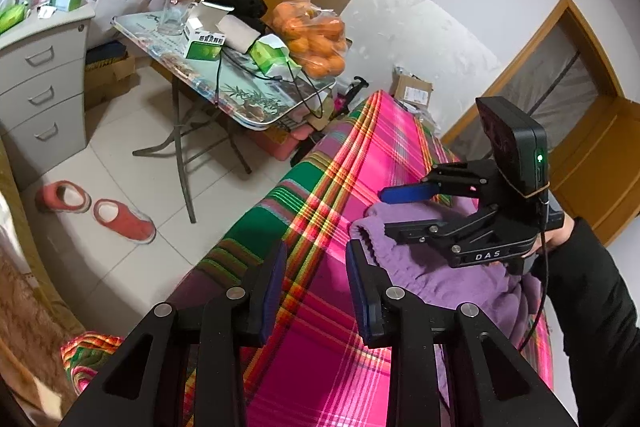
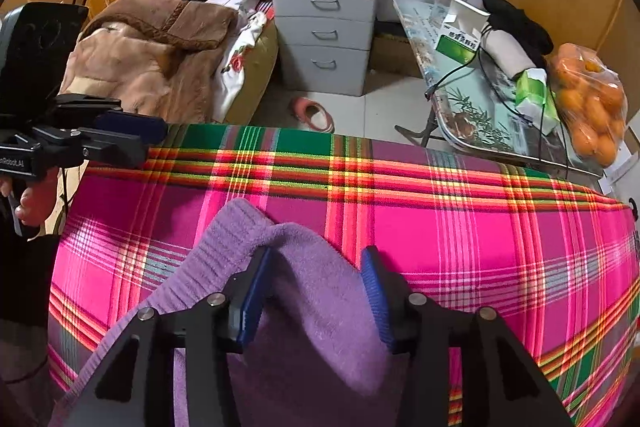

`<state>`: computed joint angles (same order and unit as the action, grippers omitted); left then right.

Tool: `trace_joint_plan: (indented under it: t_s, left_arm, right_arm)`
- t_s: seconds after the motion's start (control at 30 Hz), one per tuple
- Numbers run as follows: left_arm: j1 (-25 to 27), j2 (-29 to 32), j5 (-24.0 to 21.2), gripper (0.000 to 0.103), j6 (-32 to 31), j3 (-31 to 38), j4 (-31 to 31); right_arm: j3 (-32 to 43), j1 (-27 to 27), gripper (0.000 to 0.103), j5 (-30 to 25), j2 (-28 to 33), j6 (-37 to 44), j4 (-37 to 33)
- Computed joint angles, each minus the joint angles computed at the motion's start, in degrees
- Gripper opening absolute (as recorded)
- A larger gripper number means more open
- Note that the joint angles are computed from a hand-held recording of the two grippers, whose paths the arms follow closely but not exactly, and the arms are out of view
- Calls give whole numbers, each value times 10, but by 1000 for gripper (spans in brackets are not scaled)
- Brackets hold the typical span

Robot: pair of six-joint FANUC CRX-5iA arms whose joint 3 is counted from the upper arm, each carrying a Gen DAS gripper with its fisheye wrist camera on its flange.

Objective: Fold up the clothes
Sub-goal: 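Grasp the sweater hem with the right gripper and lift it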

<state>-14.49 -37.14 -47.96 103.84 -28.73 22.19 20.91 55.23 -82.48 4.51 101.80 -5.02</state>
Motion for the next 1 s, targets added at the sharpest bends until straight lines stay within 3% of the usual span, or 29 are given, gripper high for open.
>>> trace_joint_plan:
  t_s: [0.2, 0.23, 0.27, 0.3, 0.33, 0.4, 0.53, 0.73, 0.8, 0.9, 1.0]
  left_arm:
    - [3, -1, 1, 31, -5, -6, 8]
    - [4, -1, 2, 32, -5, -6, 9]
    - [5, 0, 3, 32, -6, -7, 10]
    - [6, 1, 4, 32, -9, -7, 13]
    - [7, 2, 6, 32, -11, -8, 15]
    - [7, 3, 10, 32, -17, -10, 21]
    - [0, 9, 22, 32, -29, -9, 31]
    - [-19, 26, 41, 32, -52, -5, 53]
    - [-30, 40, 43, 32, -53, 3, 56]
    - [-46, 58, 43, 32, -67, 11, 72]
    - [-62, 76, 46, 33, -71, 15, 91]
  right_arm:
    - [28, -15, 55, -27, 16, 25, -27]
    - [31, -21, 47, -30, 16, 24, -37]
    - [34, -25, 16, -34, 16, 24, -46]
    - [37, -26, 6, -40, 17, 22, -49]
    - [36, -23, 3, -41, 15, 20, -47]
    - [13, -5, 3, -15, 0, 13, -16]
    - [-25, 10, 3, 87, -28, -54, 73]
    - [-87, -20, 4, 229, -41, -302, 311]
    - [-83, -43, 6, 226, -29, -365, 351]
    - [-51, -72, 14, 153, 2, -382, 350]
    - [-76, -87, 18, 164, -34, -386, 317]
